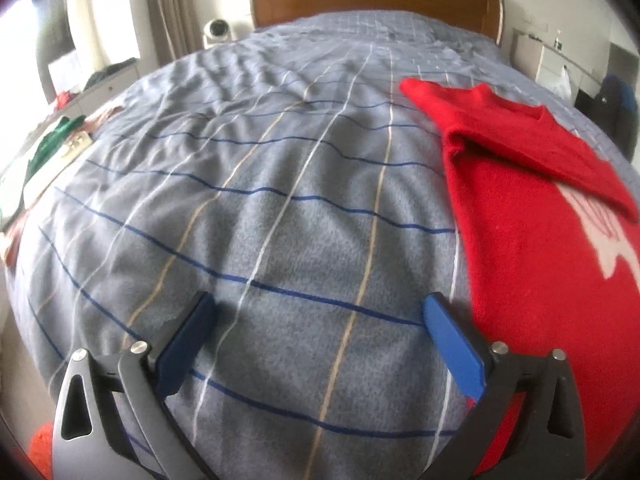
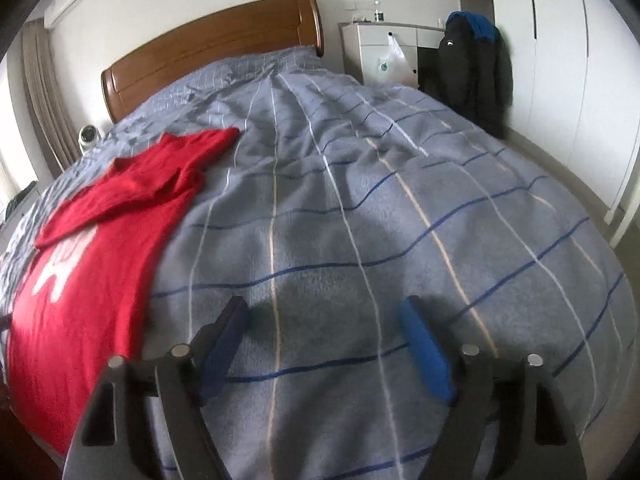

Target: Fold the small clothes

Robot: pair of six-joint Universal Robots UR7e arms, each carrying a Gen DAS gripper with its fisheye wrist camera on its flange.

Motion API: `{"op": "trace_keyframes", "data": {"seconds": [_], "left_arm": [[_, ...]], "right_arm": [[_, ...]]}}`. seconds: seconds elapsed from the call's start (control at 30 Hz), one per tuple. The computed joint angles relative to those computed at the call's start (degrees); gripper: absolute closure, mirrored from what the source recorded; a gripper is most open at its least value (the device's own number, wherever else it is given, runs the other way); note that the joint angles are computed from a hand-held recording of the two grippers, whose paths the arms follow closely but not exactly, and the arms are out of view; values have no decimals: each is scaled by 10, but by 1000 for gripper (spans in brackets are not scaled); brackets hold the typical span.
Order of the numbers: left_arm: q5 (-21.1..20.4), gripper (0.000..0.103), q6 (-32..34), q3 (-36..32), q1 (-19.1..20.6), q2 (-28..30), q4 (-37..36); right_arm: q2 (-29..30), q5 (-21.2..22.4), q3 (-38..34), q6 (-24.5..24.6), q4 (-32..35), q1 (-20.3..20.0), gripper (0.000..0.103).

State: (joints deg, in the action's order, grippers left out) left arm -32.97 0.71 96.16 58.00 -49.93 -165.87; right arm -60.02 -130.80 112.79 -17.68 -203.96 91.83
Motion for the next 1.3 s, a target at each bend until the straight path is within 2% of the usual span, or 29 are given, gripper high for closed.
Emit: {"op": "trace_keyframes", "data": {"seconds": [0.07,0.4,0.6,1.3], "left_arm": [[-4,0,4,2,1,-1,-7],[-5,0,15,10,0,0,-29],[-4,0,18,10,-1,1,-30],[0,0,26,17,-4,3,-45]], "right_arm": [[4,2,-1,-6,-4,-1,17],[15,1,-4,-14,-16,-2,10],[24,2,-10,-28,-16,-2,1],[35,-7,-15,-41,-33,-1,0]]}}
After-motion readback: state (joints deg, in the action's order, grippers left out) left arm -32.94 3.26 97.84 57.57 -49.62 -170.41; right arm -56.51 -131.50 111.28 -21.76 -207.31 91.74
